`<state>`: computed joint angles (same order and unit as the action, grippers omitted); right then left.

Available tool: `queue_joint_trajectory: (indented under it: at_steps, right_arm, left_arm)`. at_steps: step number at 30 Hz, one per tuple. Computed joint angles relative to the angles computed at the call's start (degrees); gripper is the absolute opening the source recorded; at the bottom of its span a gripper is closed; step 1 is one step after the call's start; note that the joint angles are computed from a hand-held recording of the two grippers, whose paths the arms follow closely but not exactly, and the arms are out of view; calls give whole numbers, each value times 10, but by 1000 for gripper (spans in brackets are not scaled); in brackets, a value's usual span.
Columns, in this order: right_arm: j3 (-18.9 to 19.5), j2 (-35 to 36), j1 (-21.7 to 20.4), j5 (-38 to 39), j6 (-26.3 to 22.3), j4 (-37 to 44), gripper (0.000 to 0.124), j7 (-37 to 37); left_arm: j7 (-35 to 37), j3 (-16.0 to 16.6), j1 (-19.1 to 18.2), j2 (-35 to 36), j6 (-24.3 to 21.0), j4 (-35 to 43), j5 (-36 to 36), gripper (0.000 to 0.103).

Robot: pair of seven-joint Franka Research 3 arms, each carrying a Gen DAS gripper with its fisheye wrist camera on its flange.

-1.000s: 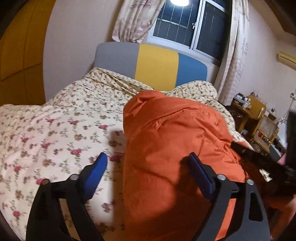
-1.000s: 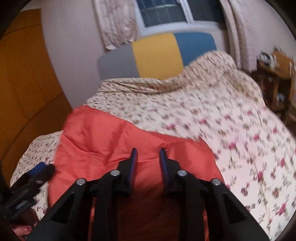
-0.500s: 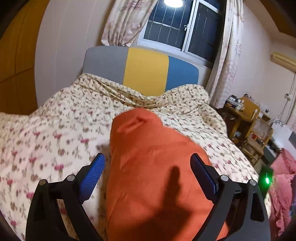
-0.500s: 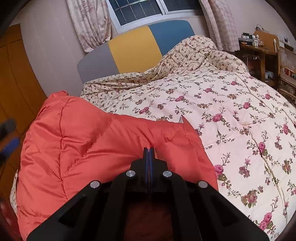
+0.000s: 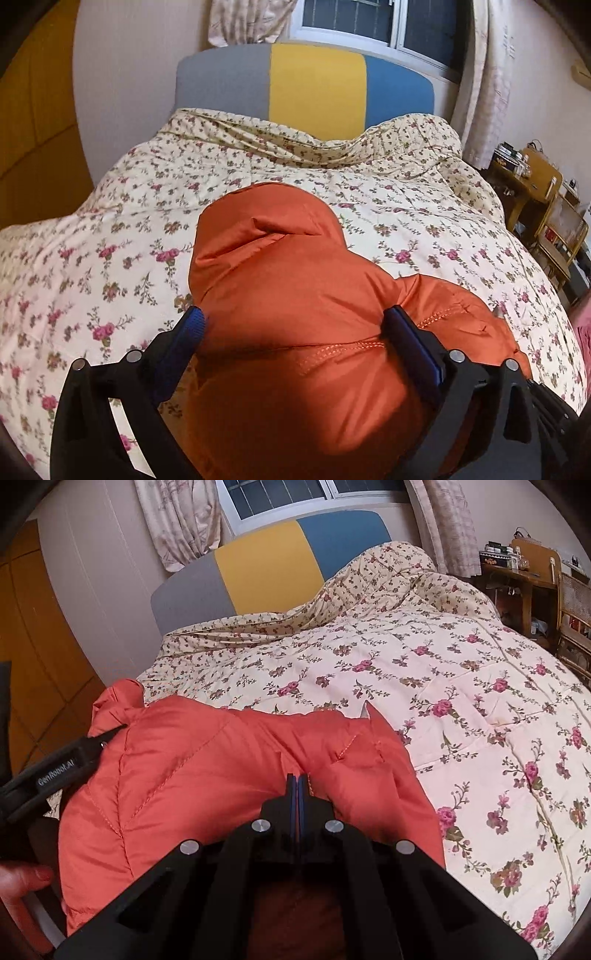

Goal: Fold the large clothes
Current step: 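Press the folded jacket bundle with the left tool while the right tool holds its edge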

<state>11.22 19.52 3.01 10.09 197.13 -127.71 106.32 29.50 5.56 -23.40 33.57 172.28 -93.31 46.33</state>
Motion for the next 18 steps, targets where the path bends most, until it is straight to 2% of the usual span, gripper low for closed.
queue_joint_trajectory:
  at_steps: [4, 9, 13, 18]
  right_arm:
    - [5, 6, -6, -5, -3, 5, 0, 2]
    - [-6, 10, 8, 5, -13, 13, 0, -8]
    - [-13, 13, 16, 19, -21, 20, 0, -19]
    - [6, 21, -3, 19, -24, 28, 0, -23]
  left_arm:
    - [-46, 37, -29, 13, 8, 8, 28, 100]
    - [-83, 53, -40, 26, 5, 21, 58, 100]
    - [-94, 47, -36, 34, -4, 29, 70, 100]
    - [-95, 36, -26, 42, -12, 39, 72, 100]
